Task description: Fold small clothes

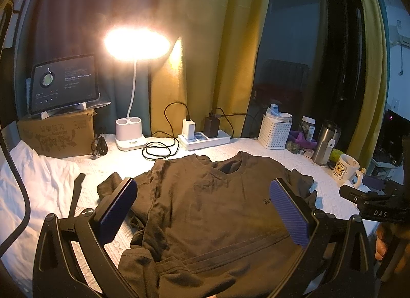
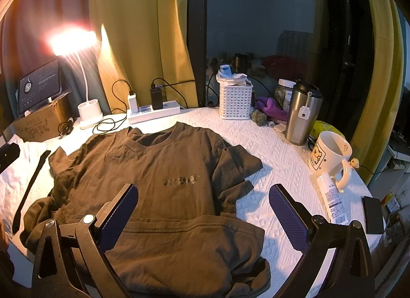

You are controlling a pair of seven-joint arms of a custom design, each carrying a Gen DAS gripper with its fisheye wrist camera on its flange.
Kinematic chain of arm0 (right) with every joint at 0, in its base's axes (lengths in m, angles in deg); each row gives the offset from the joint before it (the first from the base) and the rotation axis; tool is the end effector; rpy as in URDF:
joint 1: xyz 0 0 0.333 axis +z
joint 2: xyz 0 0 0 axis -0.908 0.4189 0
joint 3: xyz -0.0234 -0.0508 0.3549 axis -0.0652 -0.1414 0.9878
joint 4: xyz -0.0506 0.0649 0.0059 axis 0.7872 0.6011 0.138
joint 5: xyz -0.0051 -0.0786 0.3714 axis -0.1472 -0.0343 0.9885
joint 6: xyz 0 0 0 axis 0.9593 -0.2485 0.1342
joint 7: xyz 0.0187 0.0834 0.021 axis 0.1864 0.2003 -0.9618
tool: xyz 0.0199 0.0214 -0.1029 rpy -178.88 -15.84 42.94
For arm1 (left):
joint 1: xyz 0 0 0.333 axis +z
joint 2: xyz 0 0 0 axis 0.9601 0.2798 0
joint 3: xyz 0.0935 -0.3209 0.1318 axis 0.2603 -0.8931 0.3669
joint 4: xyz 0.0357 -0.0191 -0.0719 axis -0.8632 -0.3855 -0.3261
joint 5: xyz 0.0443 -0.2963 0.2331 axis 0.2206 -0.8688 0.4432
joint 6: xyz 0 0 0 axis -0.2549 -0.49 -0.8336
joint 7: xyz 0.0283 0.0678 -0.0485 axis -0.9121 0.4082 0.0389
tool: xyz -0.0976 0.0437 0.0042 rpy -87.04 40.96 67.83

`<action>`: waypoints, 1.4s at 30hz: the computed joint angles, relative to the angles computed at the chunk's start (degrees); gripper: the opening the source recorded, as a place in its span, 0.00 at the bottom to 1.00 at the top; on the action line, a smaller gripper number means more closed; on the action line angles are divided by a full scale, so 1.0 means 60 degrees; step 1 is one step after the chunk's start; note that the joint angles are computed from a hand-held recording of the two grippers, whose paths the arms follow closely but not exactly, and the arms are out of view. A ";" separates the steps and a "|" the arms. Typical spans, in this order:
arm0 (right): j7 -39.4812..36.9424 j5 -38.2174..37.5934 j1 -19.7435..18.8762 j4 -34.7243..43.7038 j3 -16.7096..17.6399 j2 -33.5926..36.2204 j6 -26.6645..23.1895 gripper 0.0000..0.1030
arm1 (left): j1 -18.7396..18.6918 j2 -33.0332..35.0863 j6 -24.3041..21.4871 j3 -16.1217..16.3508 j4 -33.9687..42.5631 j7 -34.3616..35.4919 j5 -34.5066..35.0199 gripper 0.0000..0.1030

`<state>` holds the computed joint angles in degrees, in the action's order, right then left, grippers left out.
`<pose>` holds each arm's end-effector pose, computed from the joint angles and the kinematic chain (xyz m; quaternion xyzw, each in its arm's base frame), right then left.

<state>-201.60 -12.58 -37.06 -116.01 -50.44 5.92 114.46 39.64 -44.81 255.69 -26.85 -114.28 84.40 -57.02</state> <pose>0.4265 0.3166 0.4951 -0.4840 0.7496 -0.3945 0.2197 0.5386 -0.4161 0.4724 -0.4287 0.7250 -0.5008 0.1997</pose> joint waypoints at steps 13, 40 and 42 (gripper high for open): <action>-0.0008 0.0003 -0.0010 0.0001 -0.0017 0.0021 0.0025 0.99 | -0.0202 -0.0016 0.0031 0.0196 0.0010 0.0148 -0.0215 0.99; -0.0337 0.0290 -0.1220 -0.0638 -0.0896 0.0178 0.1627 0.99 | -0.1544 0.1564 -0.2229 0.2208 0.2627 -0.1231 0.0661 0.99; -0.0379 0.0331 -0.1488 -0.0769 -0.1079 0.0218 0.2089 0.99 | -0.1562 0.1834 -0.2549 0.2328 0.3061 -0.1499 0.0876 0.99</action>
<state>-203.87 -10.60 -45.99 -120.63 -56.91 7.23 126.99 30.27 -33.81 240.40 -12.88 -95.91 75.41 -51.76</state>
